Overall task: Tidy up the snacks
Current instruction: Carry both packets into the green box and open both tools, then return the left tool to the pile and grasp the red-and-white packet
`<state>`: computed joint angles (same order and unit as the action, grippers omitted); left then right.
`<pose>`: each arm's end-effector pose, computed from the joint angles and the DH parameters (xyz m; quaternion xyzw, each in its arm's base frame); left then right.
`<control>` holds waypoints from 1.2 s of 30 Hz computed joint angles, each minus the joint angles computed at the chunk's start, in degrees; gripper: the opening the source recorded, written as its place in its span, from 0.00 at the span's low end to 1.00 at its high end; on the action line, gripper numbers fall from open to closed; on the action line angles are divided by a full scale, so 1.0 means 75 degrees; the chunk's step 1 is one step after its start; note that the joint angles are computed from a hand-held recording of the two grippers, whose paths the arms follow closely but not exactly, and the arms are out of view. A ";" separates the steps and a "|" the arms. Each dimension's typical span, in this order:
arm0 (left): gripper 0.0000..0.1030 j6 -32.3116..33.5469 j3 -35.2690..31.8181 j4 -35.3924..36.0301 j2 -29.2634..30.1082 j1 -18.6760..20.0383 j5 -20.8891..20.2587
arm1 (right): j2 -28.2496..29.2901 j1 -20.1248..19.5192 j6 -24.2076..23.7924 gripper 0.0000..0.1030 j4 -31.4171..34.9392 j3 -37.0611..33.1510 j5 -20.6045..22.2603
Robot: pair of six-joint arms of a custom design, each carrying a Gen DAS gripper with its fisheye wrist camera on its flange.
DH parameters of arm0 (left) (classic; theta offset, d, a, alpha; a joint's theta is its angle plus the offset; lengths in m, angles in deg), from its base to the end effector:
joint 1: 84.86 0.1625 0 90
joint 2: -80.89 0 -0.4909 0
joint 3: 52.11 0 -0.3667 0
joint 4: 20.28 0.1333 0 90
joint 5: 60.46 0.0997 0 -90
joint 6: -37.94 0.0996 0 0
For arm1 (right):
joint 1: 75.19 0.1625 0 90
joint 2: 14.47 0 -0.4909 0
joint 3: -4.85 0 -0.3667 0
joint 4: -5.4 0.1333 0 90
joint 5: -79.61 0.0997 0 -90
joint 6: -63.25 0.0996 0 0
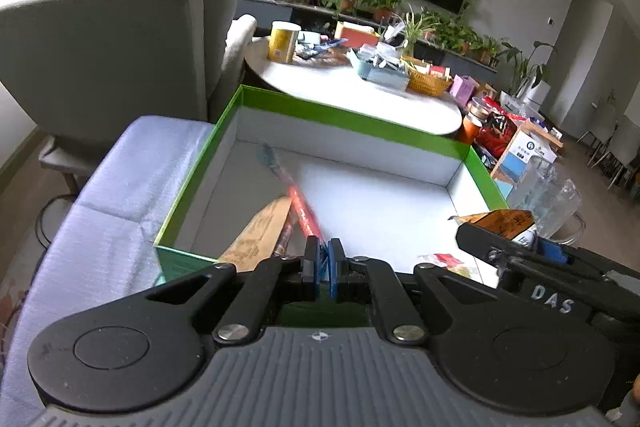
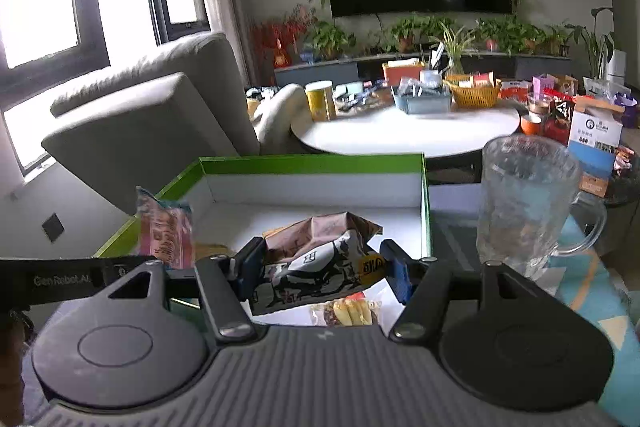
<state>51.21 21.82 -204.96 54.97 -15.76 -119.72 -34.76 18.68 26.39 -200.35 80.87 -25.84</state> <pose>-0.1196 -0.8295 0.1183 0.1598 0.8771 -0.3973 0.2174 0.1605 -0.7909 0.0681 0.2356 -0.8278 0.4422 0.2523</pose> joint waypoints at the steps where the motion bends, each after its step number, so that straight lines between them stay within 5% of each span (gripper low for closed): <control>1: 0.07 0.0082 -0.0057 -0.0037 0.0050 0.0000 0.0057 | 0.0055 0.0006 -0.0040 0.62 0.0063 -0.0086 -0.0114; 5: 0.12 0.0479 -0.0169 -0.0231 0.0198 -0.0017 0.0163 | 0.0161 0.0034 -0.0139 0.62 0.0271 -0.0219 -0.0469; 20: 0.42 0.0715 0.0903 -0.1256 -0.0281 -0.0220 0.0533 | -0.0255 0.0023 -0.0018 0.62 -0.0381 0.0708 -0.0168; 36: 0.46 -0.0524 0.3724 -0.1880 -0.1631 -0.0413 0.0838 | -0.0926 0.0021 0.0012 0.62 -0.1227 0.2477 -0.0210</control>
